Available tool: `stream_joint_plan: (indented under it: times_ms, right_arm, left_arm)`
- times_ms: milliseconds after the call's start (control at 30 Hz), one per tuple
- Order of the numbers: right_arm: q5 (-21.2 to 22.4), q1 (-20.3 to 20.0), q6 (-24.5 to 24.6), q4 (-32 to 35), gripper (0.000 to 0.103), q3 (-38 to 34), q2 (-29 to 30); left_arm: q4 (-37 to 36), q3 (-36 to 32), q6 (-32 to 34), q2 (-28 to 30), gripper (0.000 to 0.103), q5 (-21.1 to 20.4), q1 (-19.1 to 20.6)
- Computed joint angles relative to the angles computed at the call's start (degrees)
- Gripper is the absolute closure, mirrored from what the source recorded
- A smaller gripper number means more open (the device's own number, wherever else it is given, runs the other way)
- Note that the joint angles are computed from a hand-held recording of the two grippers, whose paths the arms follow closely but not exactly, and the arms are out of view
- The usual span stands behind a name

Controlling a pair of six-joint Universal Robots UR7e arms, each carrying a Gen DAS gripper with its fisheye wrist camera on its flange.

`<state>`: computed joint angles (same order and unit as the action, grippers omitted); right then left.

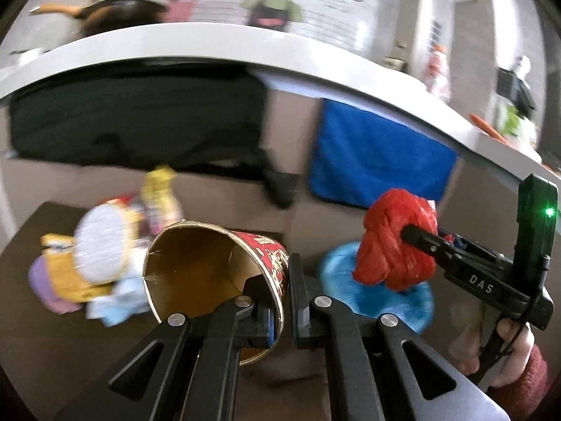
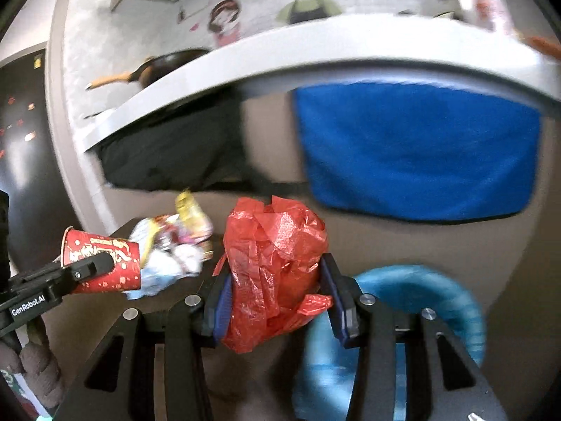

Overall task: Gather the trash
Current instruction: 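Carry the cup with the left tool and bag with the right tool into the blue bin, releasing both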

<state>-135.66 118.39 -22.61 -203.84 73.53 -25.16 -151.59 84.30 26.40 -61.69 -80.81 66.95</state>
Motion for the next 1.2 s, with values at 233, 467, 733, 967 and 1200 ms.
stream_joint_plan:
  times_ms: [233,467,733,967,1200]
  right_arm:
    - [-5.43,-0.77,-4.29,-9.98,0.06,7.56,-5.02]
    - [-6.97,-2.19,-5.86,-14.85,0.06,11.92,-7.36]
    - [-5.47,-4.22,-2.22,-14.07,0.06,13.89,-7.98]
    - [-4.62,-5.8,0.67,-12.12,0.06,14.09,-7.52]
    - [-2.69,-7.76,3.32,-11.08,0.052,15.02,-7.9]
  left_arm:
    - [0.59,0.61,-0.14,4.3,0.097,-4.82,-3.27]
    - [2.98,-1.0,-1.44,8.17,0.097,-5.33,-4.58]
    - [4.75,-2.04,-1.54,10.71,0.097,-4.98,-4.14]
    - [6.73,-4.91,-1.3,13.62,0.097,-6.06,-3.32]
    - [10.95,-9.28,-1.9,16.77,0.09,-8.22,-2.83]
